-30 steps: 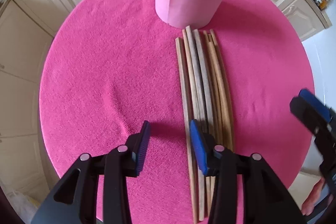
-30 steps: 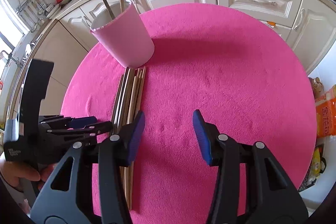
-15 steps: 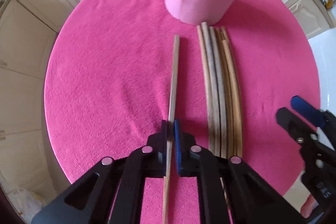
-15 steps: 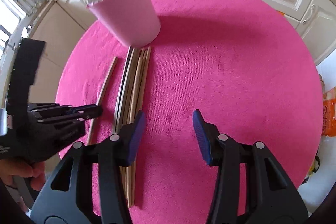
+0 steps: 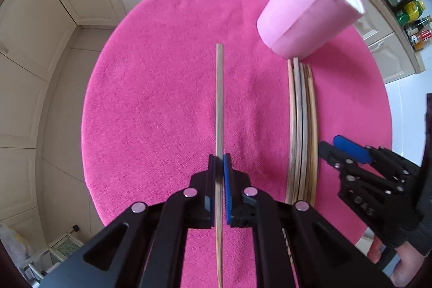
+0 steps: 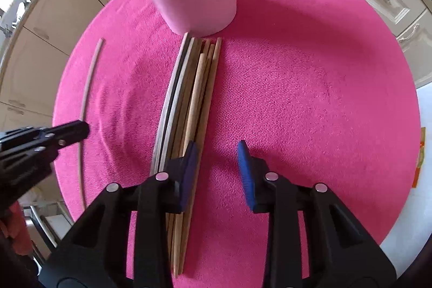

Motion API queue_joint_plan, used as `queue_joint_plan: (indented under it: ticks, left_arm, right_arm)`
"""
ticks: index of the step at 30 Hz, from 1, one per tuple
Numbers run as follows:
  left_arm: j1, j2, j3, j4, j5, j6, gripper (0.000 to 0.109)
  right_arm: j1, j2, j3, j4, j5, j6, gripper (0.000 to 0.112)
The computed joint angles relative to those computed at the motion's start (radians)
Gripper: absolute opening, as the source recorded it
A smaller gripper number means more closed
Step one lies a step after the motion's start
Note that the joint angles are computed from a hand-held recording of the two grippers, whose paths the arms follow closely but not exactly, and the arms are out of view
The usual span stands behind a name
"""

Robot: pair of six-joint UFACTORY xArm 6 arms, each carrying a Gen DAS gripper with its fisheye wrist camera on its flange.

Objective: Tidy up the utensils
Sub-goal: 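Close the left gripper on a single chopstick while the right gripper approaches the pile, then close the right gripper on another chopstick while the left gripper holds its chopstick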

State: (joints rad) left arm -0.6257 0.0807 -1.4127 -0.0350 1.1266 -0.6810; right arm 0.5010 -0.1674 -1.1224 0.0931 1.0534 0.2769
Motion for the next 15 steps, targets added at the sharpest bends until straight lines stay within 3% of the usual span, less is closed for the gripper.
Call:
queue_joint_plan:
  ticks: [12,15]
  left_arm:
    - [0.025,-0.062,0.090,-0.057,-0.070,0.057,0.006]
    - [0.031,-0.068,0.093,-0.060,-0.070,0.076,0.006]
  right_arm:
    - [0.061,0.112,-0.144,-0.098,0.115,0.040,0.027]
    - [0.048,0.117,-0.155,-0.076,0.126,0.028,0.020]
